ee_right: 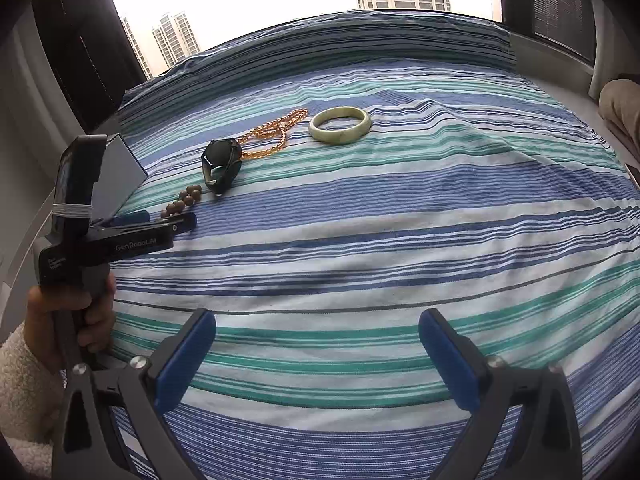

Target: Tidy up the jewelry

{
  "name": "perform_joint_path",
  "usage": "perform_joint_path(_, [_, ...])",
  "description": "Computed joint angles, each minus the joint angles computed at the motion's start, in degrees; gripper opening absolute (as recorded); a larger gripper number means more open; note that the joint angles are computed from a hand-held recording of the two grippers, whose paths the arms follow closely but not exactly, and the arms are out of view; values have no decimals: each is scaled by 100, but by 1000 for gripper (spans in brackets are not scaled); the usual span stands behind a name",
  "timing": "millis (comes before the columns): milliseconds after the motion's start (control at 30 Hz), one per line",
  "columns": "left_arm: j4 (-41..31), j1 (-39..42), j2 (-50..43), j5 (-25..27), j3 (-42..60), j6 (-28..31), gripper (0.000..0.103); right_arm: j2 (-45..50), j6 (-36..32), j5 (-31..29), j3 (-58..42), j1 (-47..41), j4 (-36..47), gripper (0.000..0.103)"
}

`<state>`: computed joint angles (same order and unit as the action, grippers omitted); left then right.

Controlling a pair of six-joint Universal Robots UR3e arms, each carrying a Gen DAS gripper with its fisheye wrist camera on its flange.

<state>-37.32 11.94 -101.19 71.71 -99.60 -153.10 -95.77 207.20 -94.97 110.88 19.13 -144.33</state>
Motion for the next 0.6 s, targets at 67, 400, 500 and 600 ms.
perform_joint_path(67, [92,33,52,-115,-82,52,68,-1,-4,-16,-11,24,-29,103])
perform_joint_path(400, [-430,387,470,-492,-130,38,9,50,152,58,16,165,-135,103])
perform_joint_path(500, [-880,732,971,-757,-310,365,9,17,195,30,2,243,-119,103])
perform_joint_path(600, [-1500,1174,1533,-934,-489,803,9,24,238,25,-33,314,-103,103])
